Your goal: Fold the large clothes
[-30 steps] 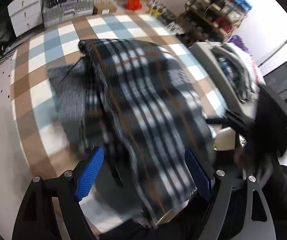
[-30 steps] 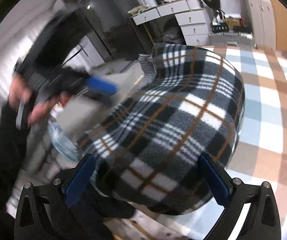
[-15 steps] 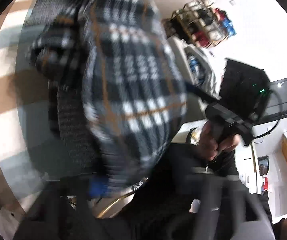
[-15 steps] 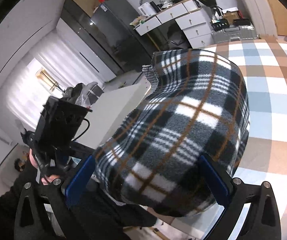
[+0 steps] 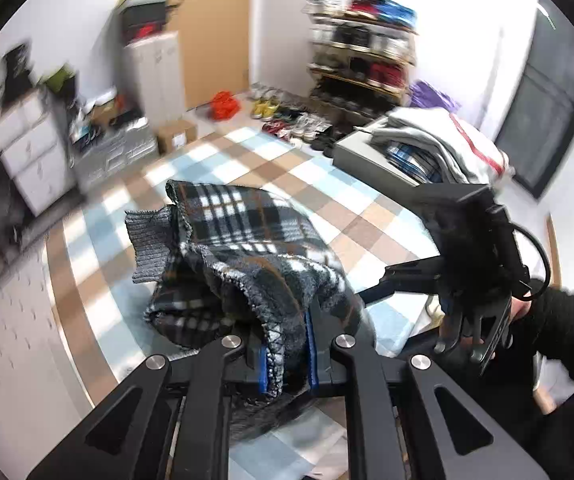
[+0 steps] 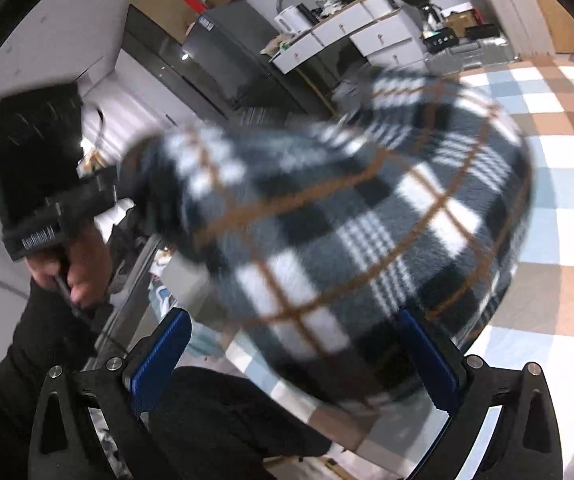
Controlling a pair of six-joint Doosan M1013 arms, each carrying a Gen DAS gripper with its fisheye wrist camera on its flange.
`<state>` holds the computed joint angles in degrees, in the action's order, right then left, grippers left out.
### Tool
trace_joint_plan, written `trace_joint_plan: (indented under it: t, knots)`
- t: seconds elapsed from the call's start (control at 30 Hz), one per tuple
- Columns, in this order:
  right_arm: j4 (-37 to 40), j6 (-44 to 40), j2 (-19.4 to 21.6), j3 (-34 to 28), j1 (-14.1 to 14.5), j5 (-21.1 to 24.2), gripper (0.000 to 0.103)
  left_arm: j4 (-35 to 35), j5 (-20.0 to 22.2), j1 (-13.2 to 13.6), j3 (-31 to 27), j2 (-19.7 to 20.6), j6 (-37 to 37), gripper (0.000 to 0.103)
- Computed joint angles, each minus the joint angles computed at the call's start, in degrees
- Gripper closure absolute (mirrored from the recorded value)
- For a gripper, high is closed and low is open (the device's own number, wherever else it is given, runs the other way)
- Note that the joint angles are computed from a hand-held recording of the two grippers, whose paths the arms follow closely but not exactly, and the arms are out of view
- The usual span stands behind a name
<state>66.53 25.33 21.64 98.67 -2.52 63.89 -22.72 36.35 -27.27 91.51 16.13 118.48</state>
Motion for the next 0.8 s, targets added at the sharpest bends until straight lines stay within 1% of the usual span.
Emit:
trace_joint_plan:
  t: [0.07, 0.1, 0.13, 0.2, 0.23, 0.27, 0.3, 0.37, 0.43, 0.47, 0.5, 0.53, 0.57, 0.6, 0.63, 0.7, 0.73, 0.77, 0.8]
  knots:
    - [-1.2, 0.9, 0.2, -0.3, 0.4, 0.0, 0.0, -1.7, -1.6, 0.4, 1.3, -0.1, 2.8, 0.095]
    - [-1.4, 1.2, 0.2, -0.4, 0.3, 0.0, 0.0, -4.0, -2.4, 0.9, 2.3, -0.1, 4.9, 0.094]
    - [-1.4, 1.8, 0.4, -0.8, 0.0, 1.0, 0.0, -7.2, -3.6, 1.8, 3.9, -0.5, 7.3, 0.094]
    - [0.4, 3.0, 1.5, -1.7, -1.4, 4.4, 0.0, -13.9, -4.1, 3.4, 5.8, -1.1, 10.8, 0.094]
    - [1.5, 3.4, 1.9, -2.0, -2.0, 5.4, 0.0, -17.4, -4.2, 4.5, 6.5, -1.5, 12.9, 0.095]
    - [2.6, 3.5, 2.0, -2.1, -2.5, 5.1, 0.0, -20.0, -4.1, 5.0, 7.0, -1.7, 14.3, 0.095]
    - [3.5, 3.5, 1.8, -2.2, -2.8, 3.5, 0.0, -23.7, -4.8, 5.8, 8.0, -1.9, 16.7, 0.094]
    - [4.5, 3.8, 1.5, -2.6, -3.0, 0.1, 0.0, -24.6, -5.1, 6.1, 8.4, -1.9, 15.7, 0.094]
    - [5.9, 6.1, 1.3, -3.4, -2.7, -6.3, 0.0, -27.1, -4.7, 6.7, 8.6, -1.5, 16.6, 0.094]
    - [4.9, 8.3, 1.4, -4.1, -2.4, -8.3, 0.0, -27.4, -4.4, 6.8, 8.5, -1.4, 16.0, 0.094]
    - [0.9, 13.4, 2.2, -6.0, -1.5, -11.1, 0.0, -27.4, -4.7, 6.6, 8.4, -1.3, 15.0, 0.092]
    - [-4.0, 17.9, 3.1, -8.0, -0.5, -11.5, 0.0, -26.3, -5.4, 6.3, 8.3, -1.3, 13.0, 0.087]
    - [-6.9, 20.0, 3.8, -9.1, 0.1, -11.3, 0.0, -25.1, -5.8, 6.1, 8.5, -1.7, 11.0, 0.086]
    - [-10.6, 21.2, 4.0, -9.9, 1.2, -12.3, 0.0, -24.2, -6.6, 6.0, 8.9, -2.1, 8.3, 0.086]
    - [-14.8, 21.1, 3.6, -9.9, 2.6, -15.1, 0.0, -24.1, -7.3, 5.8, 9.3, -2.4, 6.8, 0.085]
    - [-16.0, 20.0, 3.3, -9.7, 3.3, -16.0, 0.0, -25.8, -9.9, 5.9, 11.9, -4.5, 5.5, 0.085]
    - [-15.8, 20.3, 3.4, -9.8, 3.2, -15.8, 0.0, -24.9, -11.1, 5.8, 12.7, -5.4, 4.1, 0.085]
    - [-15.9, 21.1, 3.5, -9.9, 3.2, -15.6, 0.0, -21.0, -14.7, 4.9, 14.6, -7.2, -0.1, 0.085]
    - [-15.8, 21.8, 3.8, -10.2, 3.0, -15.0, 0.0, -18.2, -16.8, 4.3, 15.7, -8.3, -3.1, 0.085]
